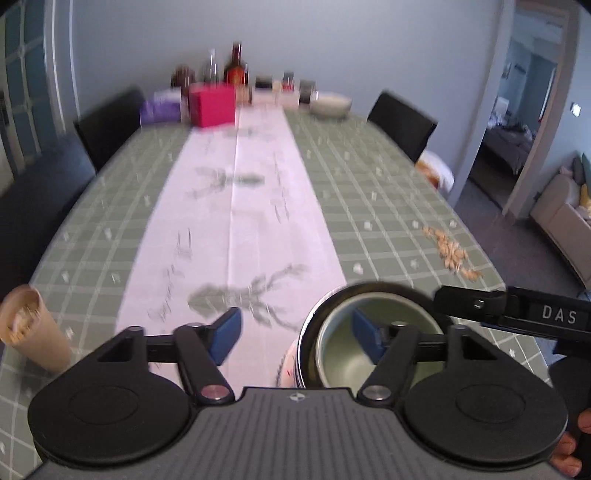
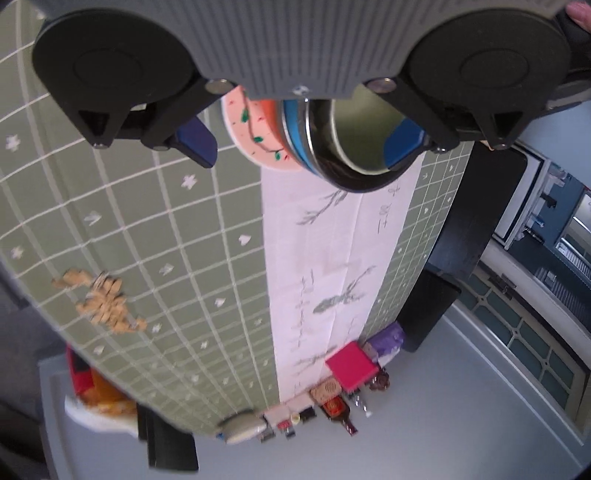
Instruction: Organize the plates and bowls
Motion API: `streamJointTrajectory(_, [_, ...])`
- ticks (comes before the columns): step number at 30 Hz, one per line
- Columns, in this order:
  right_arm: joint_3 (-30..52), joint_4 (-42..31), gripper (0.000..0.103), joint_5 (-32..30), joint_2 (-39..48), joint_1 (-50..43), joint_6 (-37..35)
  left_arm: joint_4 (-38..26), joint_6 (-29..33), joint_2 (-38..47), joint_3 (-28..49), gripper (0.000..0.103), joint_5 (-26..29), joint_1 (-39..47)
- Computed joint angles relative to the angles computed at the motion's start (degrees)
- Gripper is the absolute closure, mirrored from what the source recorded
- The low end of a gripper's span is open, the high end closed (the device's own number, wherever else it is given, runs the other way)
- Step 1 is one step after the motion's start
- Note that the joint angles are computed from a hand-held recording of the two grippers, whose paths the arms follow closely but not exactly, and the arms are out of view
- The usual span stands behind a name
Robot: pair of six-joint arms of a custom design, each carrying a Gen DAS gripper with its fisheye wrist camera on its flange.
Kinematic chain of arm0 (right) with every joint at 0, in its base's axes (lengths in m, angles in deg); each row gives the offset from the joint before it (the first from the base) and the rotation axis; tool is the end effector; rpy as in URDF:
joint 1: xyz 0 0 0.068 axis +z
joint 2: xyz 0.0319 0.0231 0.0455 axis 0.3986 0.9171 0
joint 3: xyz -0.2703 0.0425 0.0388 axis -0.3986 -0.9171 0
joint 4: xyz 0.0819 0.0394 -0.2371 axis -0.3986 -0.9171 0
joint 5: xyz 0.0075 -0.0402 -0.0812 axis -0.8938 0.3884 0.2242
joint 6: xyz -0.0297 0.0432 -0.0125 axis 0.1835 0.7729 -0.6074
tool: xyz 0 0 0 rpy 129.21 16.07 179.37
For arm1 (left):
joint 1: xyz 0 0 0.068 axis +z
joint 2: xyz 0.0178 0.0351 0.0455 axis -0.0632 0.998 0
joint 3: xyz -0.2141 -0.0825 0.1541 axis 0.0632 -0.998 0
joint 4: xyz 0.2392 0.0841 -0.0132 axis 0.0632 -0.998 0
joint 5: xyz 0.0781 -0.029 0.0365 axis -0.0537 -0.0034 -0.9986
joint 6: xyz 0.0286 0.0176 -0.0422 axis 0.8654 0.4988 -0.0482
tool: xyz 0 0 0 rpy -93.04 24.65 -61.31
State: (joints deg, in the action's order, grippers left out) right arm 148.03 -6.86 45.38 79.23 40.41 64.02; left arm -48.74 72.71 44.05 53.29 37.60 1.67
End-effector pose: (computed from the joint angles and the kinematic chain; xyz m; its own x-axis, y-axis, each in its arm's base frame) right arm 0.3182 0.1007 0.2788 -0.7256 0.2549 -0.6392 -0.0378 0.9127 0.4068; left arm 0.2924 0.0201 0.3289 -0.6645 0.0418 -0.7462 0.1236 0.9908 -0.0546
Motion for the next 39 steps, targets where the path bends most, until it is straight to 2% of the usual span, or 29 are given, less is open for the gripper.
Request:
streamJointTrajectory(3, [-6.03,3.23,0.007,9.33,-7.45,2.37,-2.15,11.32,0.32,-9.26,-10.26,0.015,-5.55,-1.76])
streamJointTrajectory(5, [-6.31,1.66,0.007,13.97,-9.11,4.21,-5.51,16.06,1.86,-14.23,-15.24,0.011,-9.63,-3.63])
streamJointTrajectory(7, [-6.32,-0.13,0.007,18.41,-10.03,6.29,-8.17,16.68,0.44,-17.33,-17.35,0.010,-11.29,-4.45])
streamJointTrajectory(10, [-9.28,0.58,0.007,21.61,-12.65,9.36,-7.32,15.14,-4.38,-20.82,-19.05,0.010,-12.45,-4.72])
streamJointTrajectory(13, [-12.55,1.83,0.007,24.57,-15.02,12.98,-5.83,19.42,-5.43,-25.81,-24.25,0.009,-13.52,-4.57])
streamJointTrajectory(15, [-13.84,1.80,0.007,27.19,-15.93,16.11,-5.44,20.13,-7.82,-27.44,-25.66,0.006,-14.50,-4.19])
streamJointTrajectory(17, [-14.99,2.71,0.007,29.08,-16.90,18.49,-5.92,18.81,-8.74,-27.32,-25.15,0.004,-12.32,-2.45])
streamJointTrajectory(22, [-15.25,4.14,0.007,31.16,-17.59,22.20,-8.80,16.36,-8.01,-26.86,-24.05,0.004,-7.14,0.14])
streamJointTrajectory(28, [-15.61,4.83,0.007,31.69,-17.47,23.17,-8.04,18.47,-6.37,-29.07,-26.86,0.004,-10.75,-1.40])
streamJointTrajectory(31, [-16.09,5.78,0.007,33.53,-17.05,23.47,-7.82,17.74,-6.56,-28.91,-26.80,0.004,-9.49,-1.05])
streamJointTrajectory(37, [-16.23,6.00,0.007,32.62,-16.42,23.04,-7.15,18.16,-7.59,-29.01,-27.80,0.004,-9.42,-0.46])
streamJointTrajectory(39, [-16.34,6.15,0.007,32.78,-16.28,23.13,-6.69,17.57,-7.94,-28.42,-27.31,0.004,-7.63,0.51])
